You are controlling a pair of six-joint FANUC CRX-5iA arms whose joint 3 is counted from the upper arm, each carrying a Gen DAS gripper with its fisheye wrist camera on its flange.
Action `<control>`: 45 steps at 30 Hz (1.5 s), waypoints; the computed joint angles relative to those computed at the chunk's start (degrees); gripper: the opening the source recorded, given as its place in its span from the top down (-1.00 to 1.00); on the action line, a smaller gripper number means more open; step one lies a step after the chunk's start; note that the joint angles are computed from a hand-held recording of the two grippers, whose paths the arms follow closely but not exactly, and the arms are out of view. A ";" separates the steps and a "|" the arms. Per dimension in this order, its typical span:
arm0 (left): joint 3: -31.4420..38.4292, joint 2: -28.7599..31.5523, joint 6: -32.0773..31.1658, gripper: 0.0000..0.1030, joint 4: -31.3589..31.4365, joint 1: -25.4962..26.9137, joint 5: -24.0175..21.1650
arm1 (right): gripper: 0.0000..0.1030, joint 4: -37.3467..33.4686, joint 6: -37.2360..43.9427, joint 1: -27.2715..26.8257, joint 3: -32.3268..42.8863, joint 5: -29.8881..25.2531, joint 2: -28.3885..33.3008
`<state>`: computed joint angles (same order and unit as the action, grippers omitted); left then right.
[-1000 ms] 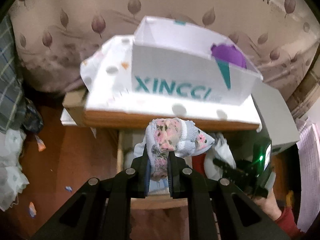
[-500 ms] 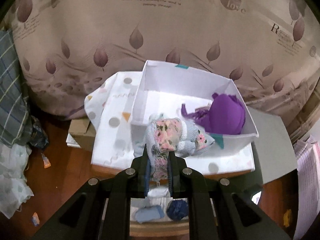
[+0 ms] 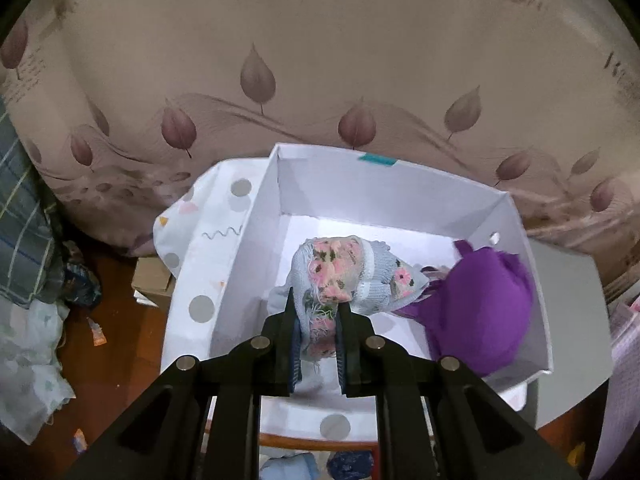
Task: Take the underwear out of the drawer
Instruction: 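Carry the floral sock into the shoe box and open the left gripper, then withdraw the left gripper from the box back over the drawer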
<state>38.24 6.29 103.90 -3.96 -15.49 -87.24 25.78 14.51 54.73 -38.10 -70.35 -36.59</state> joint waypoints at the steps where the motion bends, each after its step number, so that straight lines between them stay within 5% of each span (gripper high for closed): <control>1: 0.24 0.57 0.56 0.76 -0.62 -0.17 -0.45 | 0.62 0.06 -0.16 -0.04 -0.01 -0.08 0.13; 15: -0.04 3.42 1.03 0.58 -2.68 0.04 -3.05 | 0.62 -2.21 2.42 -1.78 0.48 1.33 0.03; 24: -1.45 1.11 -1.13 -0.03 -6.07 -1.82 -0.77 | 0.62 -2.06 2.99 -1.59 0.32 1.09 -0.13; 35: -10.21 -9.21 -0.59 -0.26 -7.91 -3.57 5.85 | 0.62 -1.27 2.90 -0.49 0.05 0.76 -0.19; 39: -15.96 -15.06 2.35 -0.50 -10.54 -5.19 8.51 | 0.62 -0.91 3.07 -0.23 -0.23 1.17 -0.37; 45: -27.37 -24.50 8.89 -0.56 -15.34 -7.37 10.90 | 0.62 0.37 3.17 0.92 -0.62 0.71 -0.30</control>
